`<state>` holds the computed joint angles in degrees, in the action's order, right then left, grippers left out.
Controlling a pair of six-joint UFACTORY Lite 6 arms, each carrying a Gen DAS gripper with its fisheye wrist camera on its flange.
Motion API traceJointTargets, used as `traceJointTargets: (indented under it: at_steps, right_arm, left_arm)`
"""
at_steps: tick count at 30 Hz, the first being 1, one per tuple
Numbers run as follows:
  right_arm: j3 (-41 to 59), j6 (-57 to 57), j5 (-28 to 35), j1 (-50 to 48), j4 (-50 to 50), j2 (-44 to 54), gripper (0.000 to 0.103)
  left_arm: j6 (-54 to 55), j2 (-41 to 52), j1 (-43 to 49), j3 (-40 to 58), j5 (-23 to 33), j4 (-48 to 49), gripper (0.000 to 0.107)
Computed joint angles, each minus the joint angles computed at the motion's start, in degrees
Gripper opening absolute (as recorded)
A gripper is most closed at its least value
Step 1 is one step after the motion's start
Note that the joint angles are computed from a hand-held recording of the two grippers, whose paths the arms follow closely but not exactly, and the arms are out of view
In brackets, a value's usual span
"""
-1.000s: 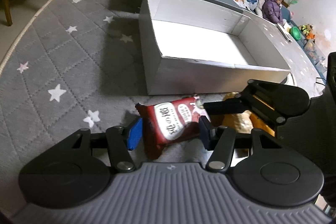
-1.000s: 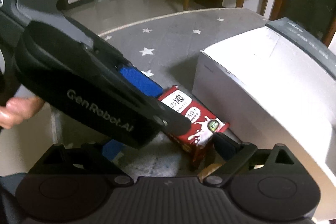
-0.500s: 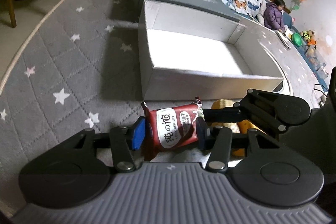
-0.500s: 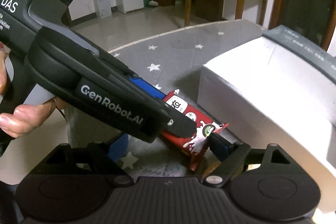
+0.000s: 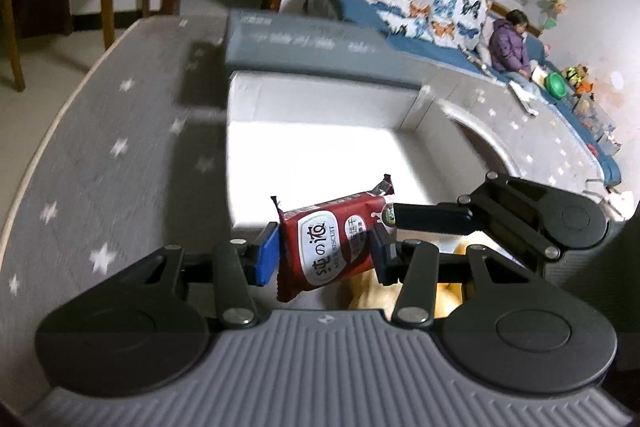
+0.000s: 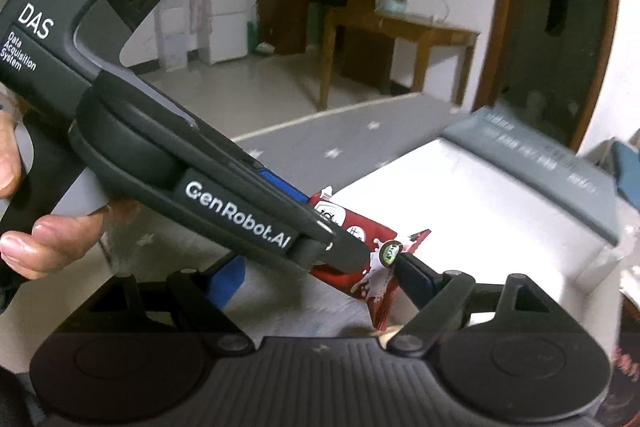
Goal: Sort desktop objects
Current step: 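Lift the red snack packet with the left gripper over the white box, then lower the packet into the white box and open the left gripper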
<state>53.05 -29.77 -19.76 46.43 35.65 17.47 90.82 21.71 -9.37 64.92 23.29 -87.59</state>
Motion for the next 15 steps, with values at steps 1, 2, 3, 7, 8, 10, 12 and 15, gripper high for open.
traceJointTargets:
  at_steps: [1, 2, 3, 7, 8, 10, 12, 15]
  right_arm:
    - [-1.4, -1.92, -0.18, -0.29, 1.91, -2.13, 0.085]
    - [-1.16, -2.98, -0.26, -1.46, 2.69, -2.71, 0.085]
    - [-1.29, -3.12, -0.14, -2.72, 2.53, -3.35, 0.085]
    - [-1.22, -2.65, 0.67, -7.83, 0.69, -5.19, 0.084]
    - [-2.28, -2.31, 1.36, -9.5, 0.09, -6.18, 0.083]
    - [0.58, 1.59, 1.93, -12.76, -5.15, -3.3, 0.082]
    - [3.78, 5.44, 3.31, -16.05, -9.91, -0.23, 0.082]
    - [7.6, 20.72, 5.87, -21.38, -25.39, 4.33, 0.081]
  left_arm:
    - [-1.89, 1.14, -0.96, 2.36, -0.19, 1.3, 0.048]
    - [-3.72, 2.55, -2.01, 4.84, -0.5, 2.67, 0.048]
    - [-5.5, 4.05, -3.02, 7.31, -0.81, 4.09, 0.048]
    - [-18.2, 12.9, -6.06, 20.41, -0.1, 14.44, 0.048]
    - [-22.33, 15.99, -6.59, 24.75, 0.81, 17.73, 0.048]
    - [-30.05, 21.61, -7.74, 32.56, 2.08, 24.08, 0.048]
    - [-38.49, 27.67, -9.13, 40.68, 2.92, 31.48, 0.048]
    - [-52.01, 38.07, -10.74, 55.28, 6.55, 43.39, 0.048]
